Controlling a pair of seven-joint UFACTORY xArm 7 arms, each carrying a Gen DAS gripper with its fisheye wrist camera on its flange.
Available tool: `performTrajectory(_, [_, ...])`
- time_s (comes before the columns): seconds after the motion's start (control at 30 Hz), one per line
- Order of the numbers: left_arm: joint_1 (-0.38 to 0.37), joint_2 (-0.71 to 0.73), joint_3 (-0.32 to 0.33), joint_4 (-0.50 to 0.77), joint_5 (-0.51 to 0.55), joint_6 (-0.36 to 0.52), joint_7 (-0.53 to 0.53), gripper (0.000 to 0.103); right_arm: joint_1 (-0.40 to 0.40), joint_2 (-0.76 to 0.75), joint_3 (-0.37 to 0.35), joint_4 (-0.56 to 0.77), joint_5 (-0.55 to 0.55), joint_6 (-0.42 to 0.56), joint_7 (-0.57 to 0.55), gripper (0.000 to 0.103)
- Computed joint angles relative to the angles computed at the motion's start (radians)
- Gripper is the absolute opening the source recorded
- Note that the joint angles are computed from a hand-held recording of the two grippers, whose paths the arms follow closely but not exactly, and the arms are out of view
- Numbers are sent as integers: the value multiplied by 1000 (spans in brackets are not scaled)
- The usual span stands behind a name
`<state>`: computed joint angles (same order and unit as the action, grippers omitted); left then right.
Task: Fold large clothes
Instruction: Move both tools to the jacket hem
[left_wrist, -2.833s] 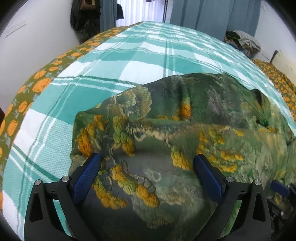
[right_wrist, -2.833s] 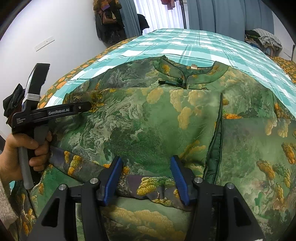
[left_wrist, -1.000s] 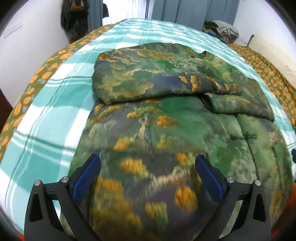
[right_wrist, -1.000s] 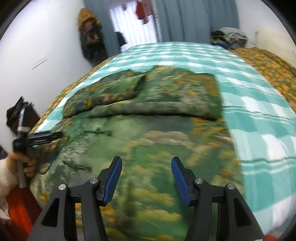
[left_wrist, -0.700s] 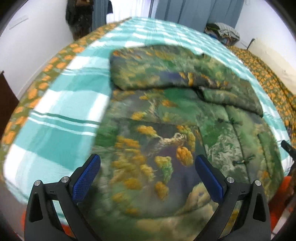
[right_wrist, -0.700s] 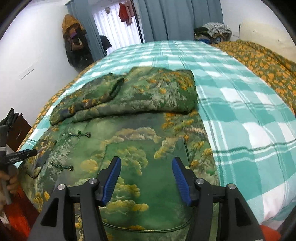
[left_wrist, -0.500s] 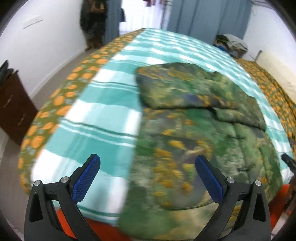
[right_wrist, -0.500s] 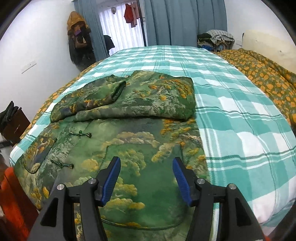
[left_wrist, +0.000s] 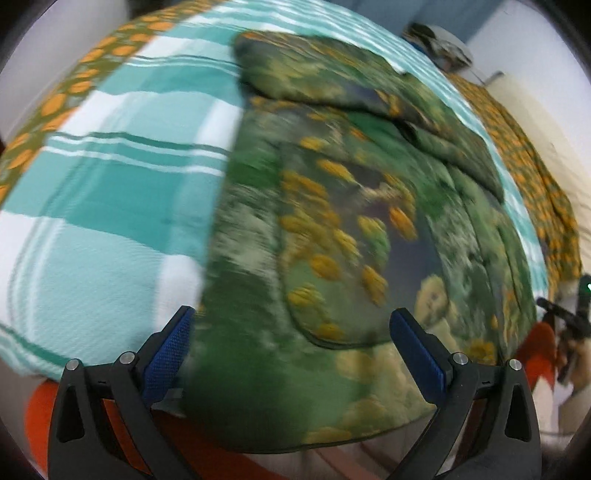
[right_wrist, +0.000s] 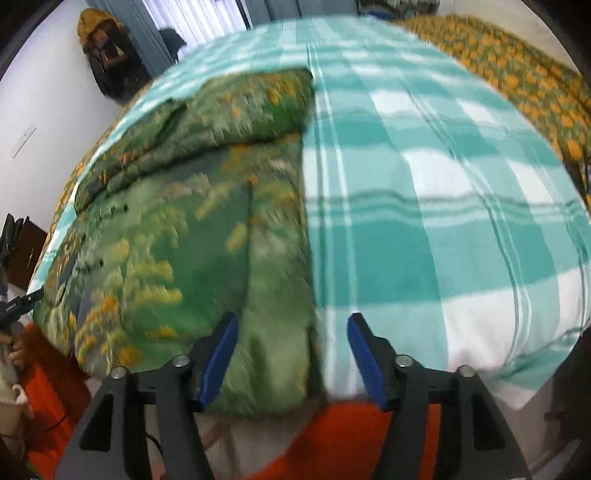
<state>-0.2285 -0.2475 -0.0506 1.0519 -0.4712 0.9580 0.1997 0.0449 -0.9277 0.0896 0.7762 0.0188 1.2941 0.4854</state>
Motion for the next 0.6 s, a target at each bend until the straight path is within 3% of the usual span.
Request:
performTrajectory(0.1, [-8, 4, -11, 4, 19, 9, 5, 102, 18, 18, -28, -15, 34, 11, -22, 65])
performTrajectory(0.27, [-17, 7, -6, 29, 0, 59, 20, 100, 57, 80, -63, -38, 130, -57, -65, 65])
performTrajectory(0.33, [-18, 9, -6, 38, -6, 82, 19, 91, 63, 114, -50, -22, 131, -52, -75, 67])
performTrajectory(0.4, [-12, 11, -21, 48, 44, 98, -7, 80, 73, 135, -35, -1, 120, -41, -95, 59])
performTrajectory(0.47, [-8, 15, -33, 64, 102, 118, -33, 69, 82, 143, -19, 22, 115, -31, -103, 34])
performTrajectory(0.53, [-8, 22, -39, 83, 135, 139, -49, 53, 78, 151, 3, 51, 90, -17, -95, 21])
performTrajectory(0.6, [-8, 25, -33, 97, 135, 159, -41, 38, 79, 151, 10, 74, 92, -17, -77, 16])
